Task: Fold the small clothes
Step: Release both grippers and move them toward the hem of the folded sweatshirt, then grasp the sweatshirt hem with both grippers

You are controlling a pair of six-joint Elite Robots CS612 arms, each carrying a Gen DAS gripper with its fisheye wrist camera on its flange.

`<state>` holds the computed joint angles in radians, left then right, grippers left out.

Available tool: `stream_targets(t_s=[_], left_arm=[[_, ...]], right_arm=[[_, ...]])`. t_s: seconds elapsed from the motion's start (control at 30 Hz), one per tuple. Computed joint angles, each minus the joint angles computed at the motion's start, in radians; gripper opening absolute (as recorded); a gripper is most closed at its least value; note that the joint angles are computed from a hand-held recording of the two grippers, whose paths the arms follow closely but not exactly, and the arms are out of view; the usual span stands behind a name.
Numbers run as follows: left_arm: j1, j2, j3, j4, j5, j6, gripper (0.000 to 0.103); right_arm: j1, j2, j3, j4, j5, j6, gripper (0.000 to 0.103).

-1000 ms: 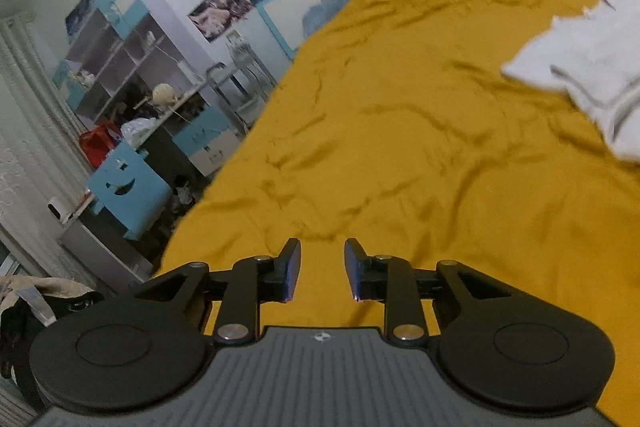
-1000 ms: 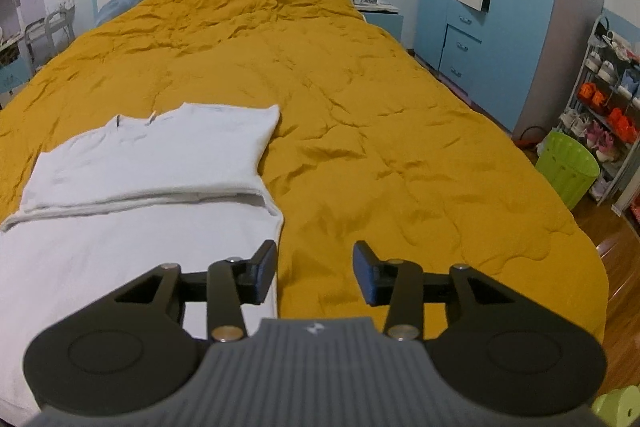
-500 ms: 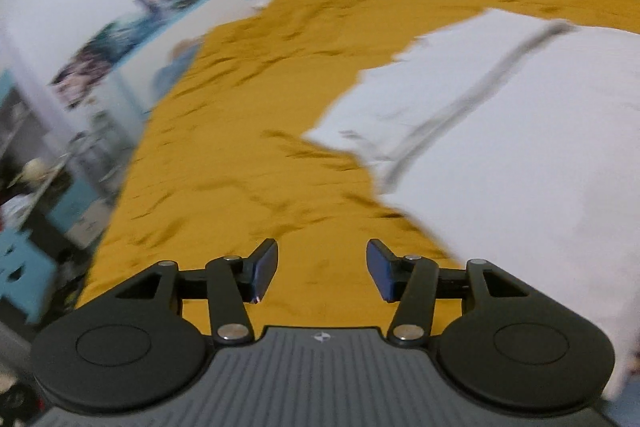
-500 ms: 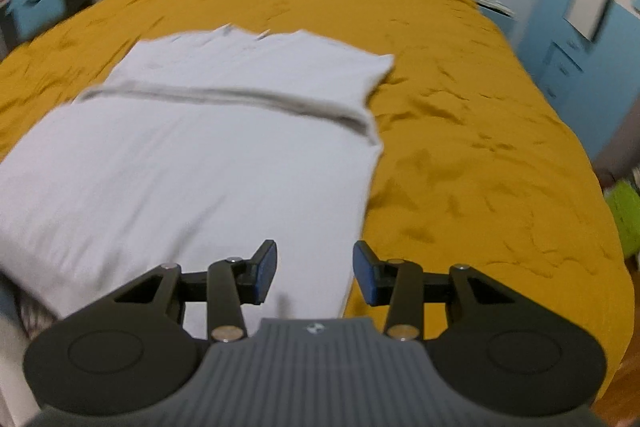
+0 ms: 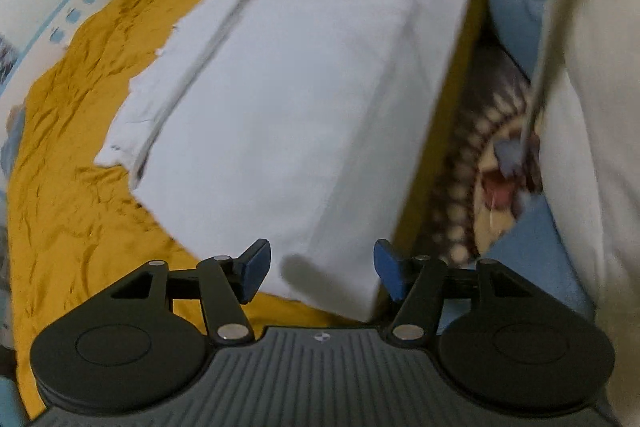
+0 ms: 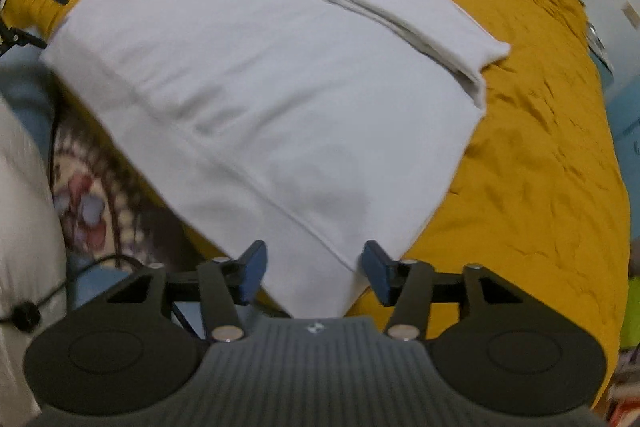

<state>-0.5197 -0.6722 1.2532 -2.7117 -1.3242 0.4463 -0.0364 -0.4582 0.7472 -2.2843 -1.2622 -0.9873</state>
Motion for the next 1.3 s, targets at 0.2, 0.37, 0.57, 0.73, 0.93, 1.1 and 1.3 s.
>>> stream_targets(t_s=[0.2,0.37,0.57,0.73,0.93,1.1,1.3], left_arm=[[-0.038,0.030,0.011,-0.025,0.167,0.117,0.076],[-0.051,0.047,0.011,-0.031,0.226,0.166,0.088],[-0.070,0.071,0.003,-0.063,0.331,0.177,0.071],[-0.070,0.050,0.023,-0.090,0.343,0.107,0.036],[-0.060,0.012,0.017,-0.063,0.291,-0.084,0.010],[-0.045,-0.013,-0.001,-0.086,0.255,-0.261,0.010],[-0.014,0.018,-0.091,-0.075,0.226,-0.419,0.010]], right_arm=[[0.009,-0.018,0.054,-0.035,-0.011,-0.187,0.075],[0.015,-0.027,0.099,-0.078,-0.046,-0.327,0.078],[0.027,-0.009,0.116,-0.136,-0.103,-0.398,0.077],[0.023,-0.008,0.119,-0.212,-0.088,-0.348,0.022],[0.002,-0.024,0.103,-0.158,-0.009,-0.282,0.005],[-0.012,-0.049,0.112,-0.165,0.066,-0.199,0.003],[-0.014,0.006,-0.008,-0.195,0.140,-0.043,0.002]])
